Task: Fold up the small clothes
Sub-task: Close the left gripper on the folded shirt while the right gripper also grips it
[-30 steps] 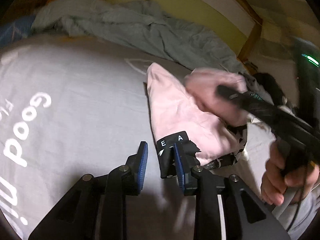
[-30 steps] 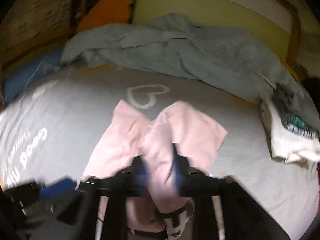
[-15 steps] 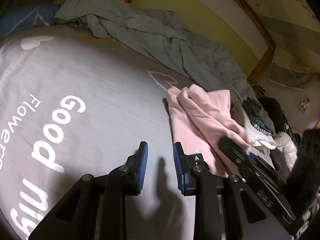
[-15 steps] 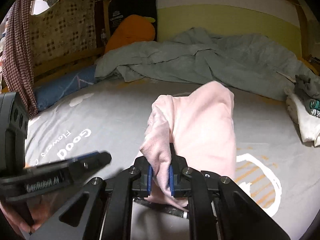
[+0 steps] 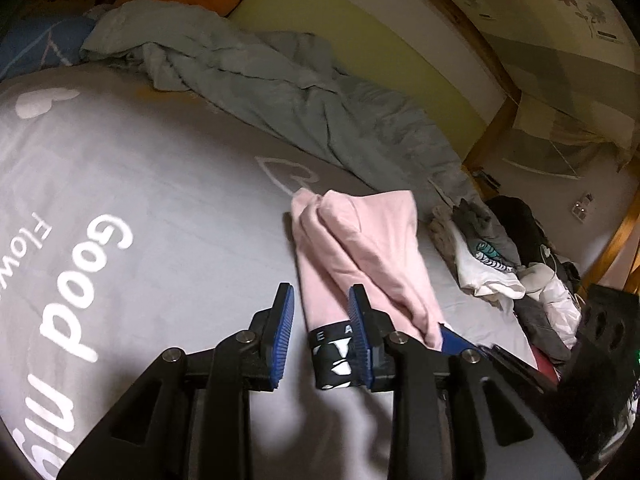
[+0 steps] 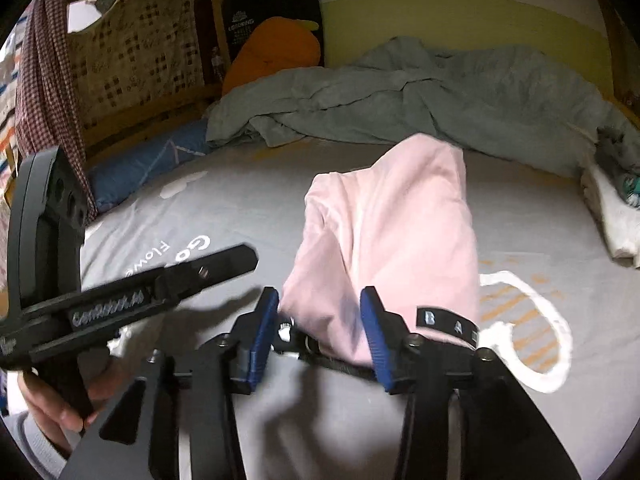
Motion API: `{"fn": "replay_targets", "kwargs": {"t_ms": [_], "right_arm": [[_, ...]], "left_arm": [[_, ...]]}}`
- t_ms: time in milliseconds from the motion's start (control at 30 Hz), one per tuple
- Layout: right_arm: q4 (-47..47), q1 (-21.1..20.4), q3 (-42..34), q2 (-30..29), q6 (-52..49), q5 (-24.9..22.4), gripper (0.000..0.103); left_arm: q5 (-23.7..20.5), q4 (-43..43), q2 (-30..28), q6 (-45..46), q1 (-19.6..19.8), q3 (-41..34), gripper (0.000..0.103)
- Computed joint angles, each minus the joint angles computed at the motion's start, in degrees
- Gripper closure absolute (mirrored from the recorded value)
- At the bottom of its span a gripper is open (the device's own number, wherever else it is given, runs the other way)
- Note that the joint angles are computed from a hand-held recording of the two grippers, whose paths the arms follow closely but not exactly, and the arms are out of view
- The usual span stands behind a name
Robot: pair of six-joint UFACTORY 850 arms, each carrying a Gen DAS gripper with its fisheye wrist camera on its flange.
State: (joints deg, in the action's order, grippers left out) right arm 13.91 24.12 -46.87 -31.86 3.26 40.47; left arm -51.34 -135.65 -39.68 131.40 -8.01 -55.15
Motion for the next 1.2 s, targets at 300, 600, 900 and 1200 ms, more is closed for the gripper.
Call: {"fn": "replay_targets", "kwargs": {"t_ms": [300,600,900,1200], "right_arm": [[12.09,0.96,4.05,4.98,-9.14,-1.78,0.058],[14.69,-2.6,6.51,7.01,-7.42,-1.48,0.056],[-31.47,-16.16,-1.81,-0.34,40.37,-3.74,0.041],[-58.37,-21.04,-9.92,-7.66,63.12,0.22,0.078]], "left_arm": [[1.43,2.83,2.5,-4.62,-1.54,-2.26,0.031],[18.81,10.4,-1.79,-14.22,-6.28,-10.13,0.024],[3.45,16.12,-7.45,-23.32,-2.64,-11.37,0.043],[7.66,4.65,-1.65,-4.6,-6.92,-7.74,0.075]]}}
